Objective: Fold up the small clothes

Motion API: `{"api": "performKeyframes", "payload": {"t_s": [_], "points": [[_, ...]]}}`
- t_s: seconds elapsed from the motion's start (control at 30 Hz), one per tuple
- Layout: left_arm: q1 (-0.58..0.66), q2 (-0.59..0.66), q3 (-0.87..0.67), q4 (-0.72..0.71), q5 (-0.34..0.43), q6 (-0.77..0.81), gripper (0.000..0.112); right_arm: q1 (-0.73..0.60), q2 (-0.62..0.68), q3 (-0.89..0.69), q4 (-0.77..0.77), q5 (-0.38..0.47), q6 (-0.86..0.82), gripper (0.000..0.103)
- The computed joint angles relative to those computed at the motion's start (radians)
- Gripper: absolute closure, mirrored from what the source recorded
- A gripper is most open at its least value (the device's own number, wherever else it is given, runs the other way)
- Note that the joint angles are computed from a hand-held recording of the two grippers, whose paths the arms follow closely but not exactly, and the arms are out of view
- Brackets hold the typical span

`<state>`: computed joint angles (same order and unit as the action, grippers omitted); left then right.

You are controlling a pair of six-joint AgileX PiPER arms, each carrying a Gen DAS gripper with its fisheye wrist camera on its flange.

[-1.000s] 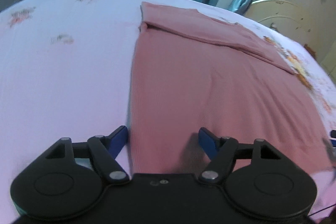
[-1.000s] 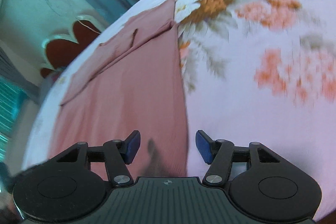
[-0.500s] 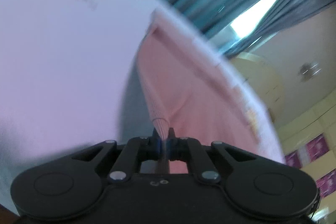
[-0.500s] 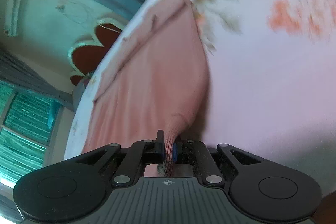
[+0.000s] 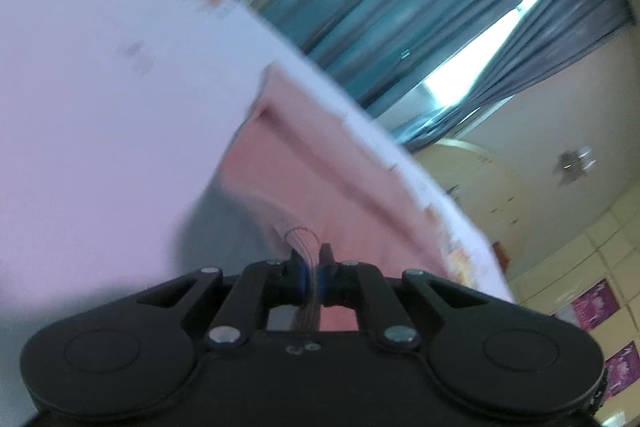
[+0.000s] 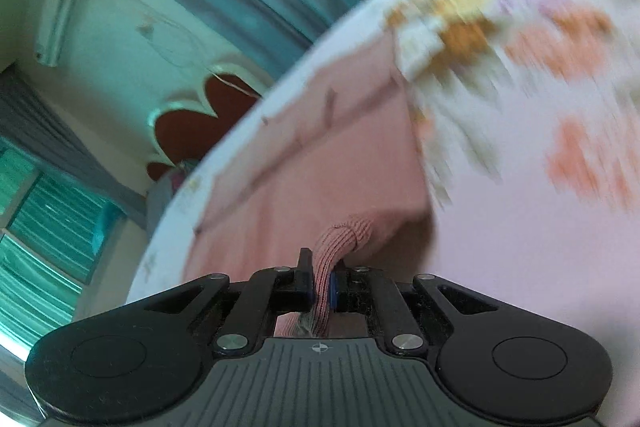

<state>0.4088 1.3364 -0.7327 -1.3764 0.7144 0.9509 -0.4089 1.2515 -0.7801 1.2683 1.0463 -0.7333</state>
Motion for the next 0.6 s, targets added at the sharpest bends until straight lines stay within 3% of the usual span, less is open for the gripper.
{"api": "performKeyframes", "payload": {"t_s": [0.13, 0.3, 0.43, 0.6], "points": [[-0.076, 0.16, -0.233, -0.065, -0.008, 0.003, 0.107, 0.085, 0.125, -0.201, 0.045, -0.103, 0.019, 0.097], [-0.161, 0.449, -0.607, -0.077, -0.038, -0.08, 0.107, 0.206, 0.371, -0.569, -0.039, -0.246, 0.173, 0.097], [-0.203, 0.719, -1.0, 0.152, -0.03, -0.336, 0.107, 0.266, 0.63, -0.927, -0.21, -0.262, 0.403, 0.097], [-0.229, 1.068, -1.5, 0.427, 0.055, -0.666, 0.107, 0.325, 0.999, -1.427, -0.427, -0.185, 0.697, 0.097]]}}
